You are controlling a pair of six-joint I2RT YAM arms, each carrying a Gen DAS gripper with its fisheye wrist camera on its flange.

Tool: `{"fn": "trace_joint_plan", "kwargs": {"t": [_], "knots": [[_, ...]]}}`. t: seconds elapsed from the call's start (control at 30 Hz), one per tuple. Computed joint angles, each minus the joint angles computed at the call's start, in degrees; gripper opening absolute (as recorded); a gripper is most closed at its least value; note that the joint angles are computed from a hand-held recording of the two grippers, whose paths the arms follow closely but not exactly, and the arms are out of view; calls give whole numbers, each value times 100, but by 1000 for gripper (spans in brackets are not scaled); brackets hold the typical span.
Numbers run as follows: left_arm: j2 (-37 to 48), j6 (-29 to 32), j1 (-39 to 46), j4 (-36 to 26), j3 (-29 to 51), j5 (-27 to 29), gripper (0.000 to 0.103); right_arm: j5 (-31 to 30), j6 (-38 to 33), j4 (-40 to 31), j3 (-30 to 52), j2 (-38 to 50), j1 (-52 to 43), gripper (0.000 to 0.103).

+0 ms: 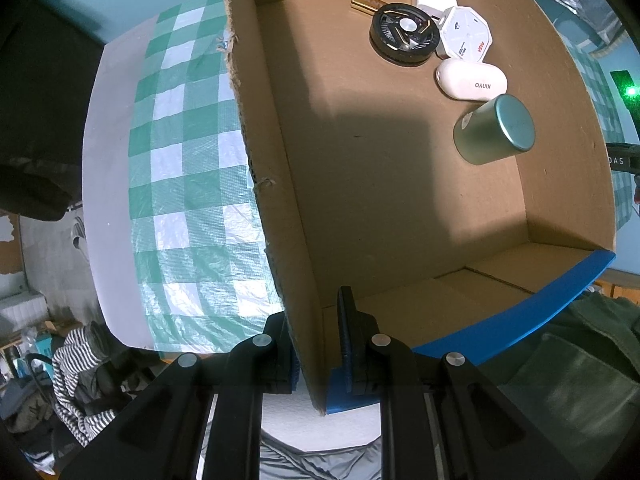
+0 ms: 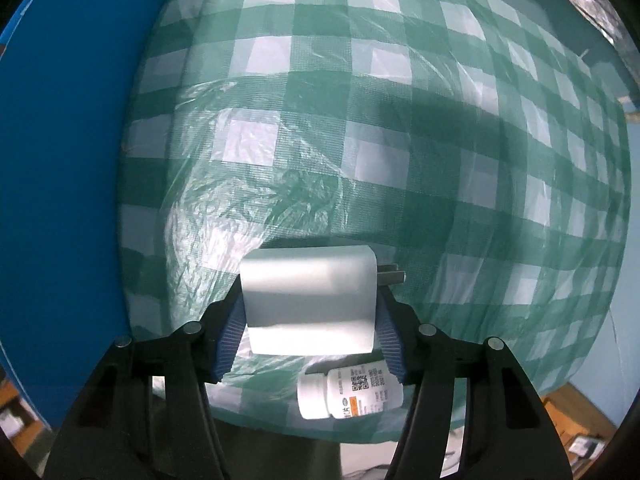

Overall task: Organize rigid objects
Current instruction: 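Move the right tool to the white square charger and close on it, then carry the white charger with the right tool into the box and release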

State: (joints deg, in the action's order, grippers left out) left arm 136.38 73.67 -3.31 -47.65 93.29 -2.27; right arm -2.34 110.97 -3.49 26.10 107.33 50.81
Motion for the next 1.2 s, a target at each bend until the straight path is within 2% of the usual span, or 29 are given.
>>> {"fn": "trace_joint_plan", "kwargs": {"t": [0.2,0.5,0.87,1.07,1.2], "knots": [[21,-25,-13,-38,47,-2,16,27,-191,-39,99,-45,-20,59],[70,-53,5,-84,117,14,16,230,-760,-1205,359,-1005,-181,59],[111,-26,30,-68,150,10,16,548,-1876,-2849,950,-2137,-690,59],[62,-36,2,-26,76,-18,16,721,-2751,-3423,1515,-2275,-993,59],[35,-50,-13,-15,41,-24,16,773,-3470,-3548,1842,-2197,-1323,59]]}}
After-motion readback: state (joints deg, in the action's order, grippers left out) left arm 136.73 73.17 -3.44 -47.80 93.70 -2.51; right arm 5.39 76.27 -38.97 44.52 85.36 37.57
